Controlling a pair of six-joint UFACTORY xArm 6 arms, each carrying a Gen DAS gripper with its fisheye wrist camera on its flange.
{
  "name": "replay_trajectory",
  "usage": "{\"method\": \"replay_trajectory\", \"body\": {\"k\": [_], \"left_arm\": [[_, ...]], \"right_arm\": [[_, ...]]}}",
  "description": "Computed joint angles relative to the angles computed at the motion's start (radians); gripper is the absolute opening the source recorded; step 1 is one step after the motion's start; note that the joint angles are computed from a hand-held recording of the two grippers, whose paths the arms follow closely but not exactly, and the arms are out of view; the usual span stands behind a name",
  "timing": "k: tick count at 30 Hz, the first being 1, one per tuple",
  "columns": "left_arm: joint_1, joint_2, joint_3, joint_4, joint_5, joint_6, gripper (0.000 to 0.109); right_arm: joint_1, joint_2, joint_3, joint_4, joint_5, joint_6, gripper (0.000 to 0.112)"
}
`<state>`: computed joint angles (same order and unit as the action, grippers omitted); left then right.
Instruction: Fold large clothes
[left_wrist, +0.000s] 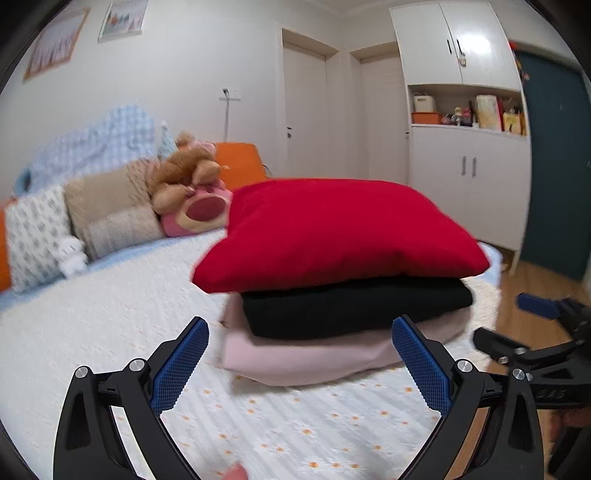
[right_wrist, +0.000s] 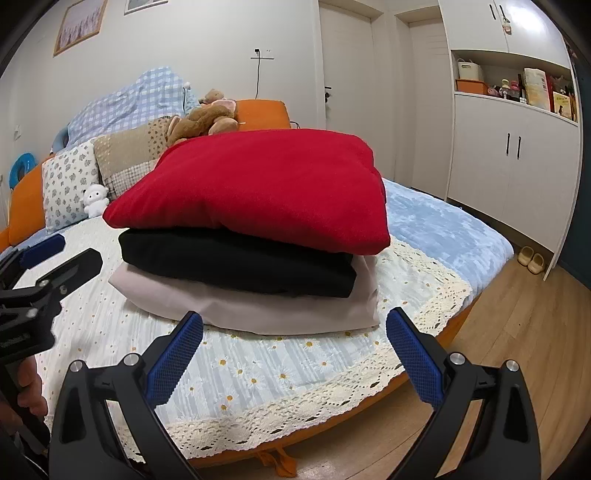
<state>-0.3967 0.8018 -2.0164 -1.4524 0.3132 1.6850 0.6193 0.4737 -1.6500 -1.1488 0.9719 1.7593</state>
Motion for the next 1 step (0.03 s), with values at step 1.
{"method": "replay_trajectory", "body": {"k": [1], "left_arm": [[-0.001,-0.003,0.003,-0.016,-0.004,0.022,0.101]], "right_arm": [[0.002,-0.002,0.002,-0.001,0.005,0.003,0.098]]}}
